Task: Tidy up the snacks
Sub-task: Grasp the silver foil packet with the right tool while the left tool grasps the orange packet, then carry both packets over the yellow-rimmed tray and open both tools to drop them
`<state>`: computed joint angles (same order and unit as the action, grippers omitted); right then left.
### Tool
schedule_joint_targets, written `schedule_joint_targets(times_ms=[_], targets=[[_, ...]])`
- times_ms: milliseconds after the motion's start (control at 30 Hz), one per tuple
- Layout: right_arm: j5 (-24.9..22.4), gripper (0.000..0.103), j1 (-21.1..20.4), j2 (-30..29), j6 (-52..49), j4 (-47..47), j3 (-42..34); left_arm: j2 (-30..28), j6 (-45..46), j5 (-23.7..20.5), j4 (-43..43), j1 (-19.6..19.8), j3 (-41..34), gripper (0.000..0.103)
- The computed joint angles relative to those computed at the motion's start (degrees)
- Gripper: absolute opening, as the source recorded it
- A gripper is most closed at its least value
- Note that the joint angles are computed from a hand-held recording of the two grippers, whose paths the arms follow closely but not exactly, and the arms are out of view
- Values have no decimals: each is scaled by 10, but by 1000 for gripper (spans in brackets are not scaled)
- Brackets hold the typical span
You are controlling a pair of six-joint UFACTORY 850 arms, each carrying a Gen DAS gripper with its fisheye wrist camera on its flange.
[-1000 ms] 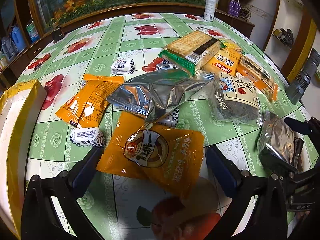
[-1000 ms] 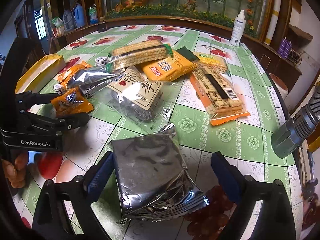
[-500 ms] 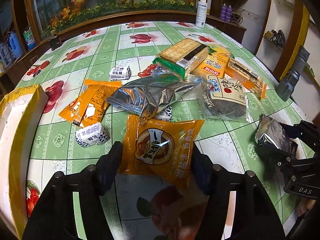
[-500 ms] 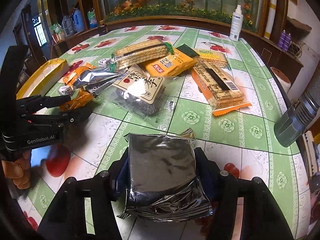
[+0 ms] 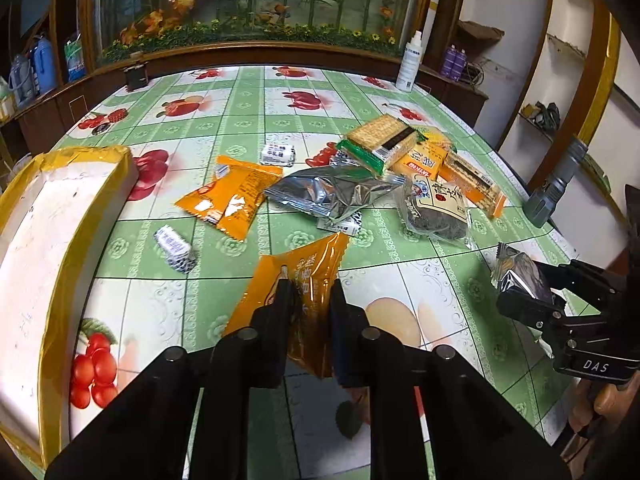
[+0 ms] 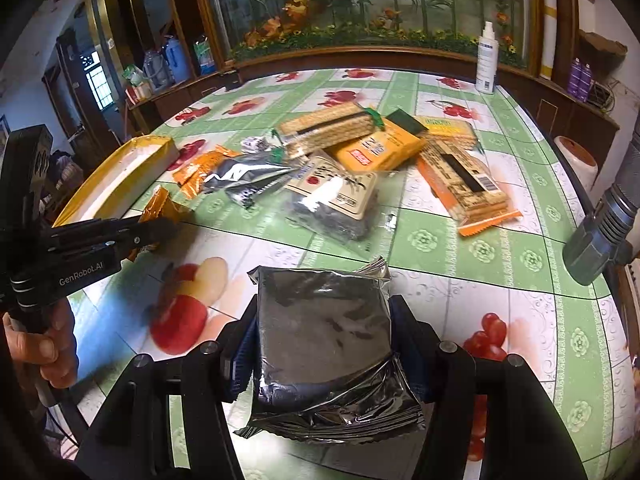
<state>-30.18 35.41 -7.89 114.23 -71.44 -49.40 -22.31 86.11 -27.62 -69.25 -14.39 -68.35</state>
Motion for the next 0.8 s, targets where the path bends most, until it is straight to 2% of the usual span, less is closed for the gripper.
schedule_joint_targets(times_ms=[133, 633, 800], targets=[[5, 62, 6, -3, 3, -10, -11, 8, 8, -20, -24, 19, 7, 11], [13, 62, 27, -42, -18, -39, -85, 51, 40, -44, -92, 87, 29, 10], [30, 62, 28, -65, -15, -62, -121, 66, 76, -24, -142, 110, 31, 10]])
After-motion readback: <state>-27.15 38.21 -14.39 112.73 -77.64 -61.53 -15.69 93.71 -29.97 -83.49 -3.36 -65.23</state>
